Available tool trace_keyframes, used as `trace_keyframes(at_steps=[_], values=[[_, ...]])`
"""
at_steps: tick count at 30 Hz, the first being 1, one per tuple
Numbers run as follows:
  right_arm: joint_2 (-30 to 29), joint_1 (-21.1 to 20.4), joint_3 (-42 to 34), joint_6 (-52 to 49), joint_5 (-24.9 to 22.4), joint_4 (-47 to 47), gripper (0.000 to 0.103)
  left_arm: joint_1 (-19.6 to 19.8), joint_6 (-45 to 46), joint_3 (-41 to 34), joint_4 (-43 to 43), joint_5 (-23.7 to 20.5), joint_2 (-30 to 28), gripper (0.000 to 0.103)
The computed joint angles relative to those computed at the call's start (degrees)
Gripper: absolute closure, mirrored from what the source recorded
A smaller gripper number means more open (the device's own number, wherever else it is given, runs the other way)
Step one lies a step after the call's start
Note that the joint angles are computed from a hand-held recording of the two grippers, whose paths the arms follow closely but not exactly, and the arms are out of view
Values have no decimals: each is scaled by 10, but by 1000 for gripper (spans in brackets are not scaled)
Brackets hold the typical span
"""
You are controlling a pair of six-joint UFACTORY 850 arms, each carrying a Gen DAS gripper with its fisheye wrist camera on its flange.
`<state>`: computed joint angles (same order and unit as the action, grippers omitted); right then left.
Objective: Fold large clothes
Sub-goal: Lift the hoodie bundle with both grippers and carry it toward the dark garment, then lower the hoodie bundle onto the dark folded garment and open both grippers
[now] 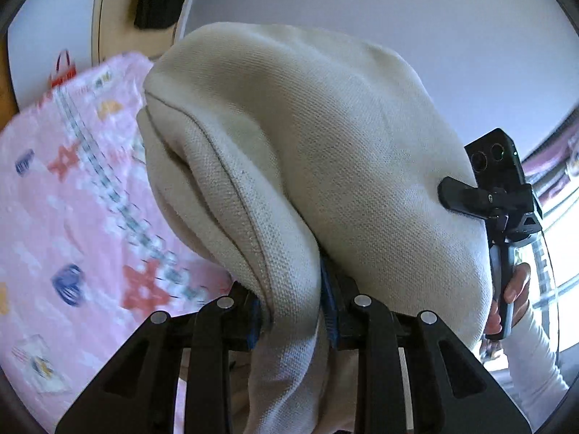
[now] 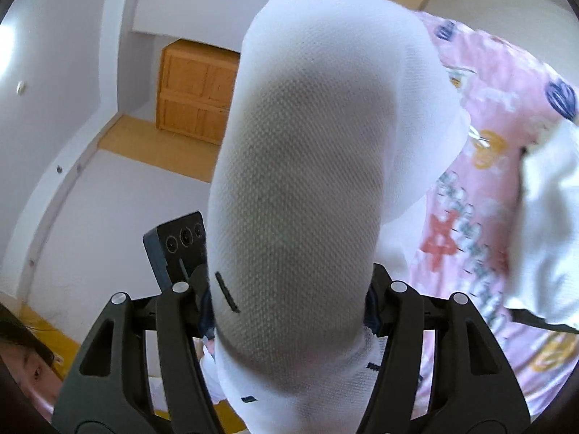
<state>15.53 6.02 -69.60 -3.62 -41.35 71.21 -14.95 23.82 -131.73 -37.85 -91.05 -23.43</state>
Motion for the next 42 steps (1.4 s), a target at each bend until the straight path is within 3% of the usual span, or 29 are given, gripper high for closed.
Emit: trace_keyframes(at_steps=[5, 9, 16, 18, 19, 21, 25, 28, 30, 32, 33, 34, 36, 39, 42], values=[[27, -162, 151, -144, -144, 101, 44, -95, -39, 176, 31, 130, 41, 77], [4, -254, 237, -234, -206, 102, 44, -152, -38, 271, 48, 213, 32, 77], [-45, -355, 353, -407, -226, 126, 44, -199, -16, 346, 46, 315, -26, 77], [-48, -377, 374, -431, -231, 146, 42, -202, -12, 338, 42, 316, -35, 72], [-43, -380, 375, -432, -216, 134, 34, -202, -20, 332, 38, 307, -41, 71], [-36, -379, 361, -404, -190, 78, 19, -202, -31, 317, 34, 284, -49, 64], [7, -383, 332, -325, -174, -31, 19, -198, -33, 301, 62, 254, -43, 63], [80, -370, 307, -214, -115, -172, 19, -194, -47, 289, 96, 225, -37, 63], [145, -348, 303, -181, -86, -217, 19, -195, -61, 272, 135, 208, -36, 63], [188, -296, 297, -148, -57, -259, 36, -197, -71, 260, 168, 203, -33, 63], [201, -249, 293, -106, -39, -298, 67, -200, -85, 250, 194, 199, -34, 63], [202, -201, 293, -48, -19, -346, 76, -204, -100, 236, 213, 191, -39, 63], [202, -134, 314, 46, 10, -424, 83, -209, -133, 198, 241, 175, -61, 66], [214, -118, 348, 93, 45, -401, 83, -222, -174, 141, 274, 170, -76, 73], [188, -49, 333, 169, 54, -521, 86, -224, -186, 85, 235, 163, -97, 73]])
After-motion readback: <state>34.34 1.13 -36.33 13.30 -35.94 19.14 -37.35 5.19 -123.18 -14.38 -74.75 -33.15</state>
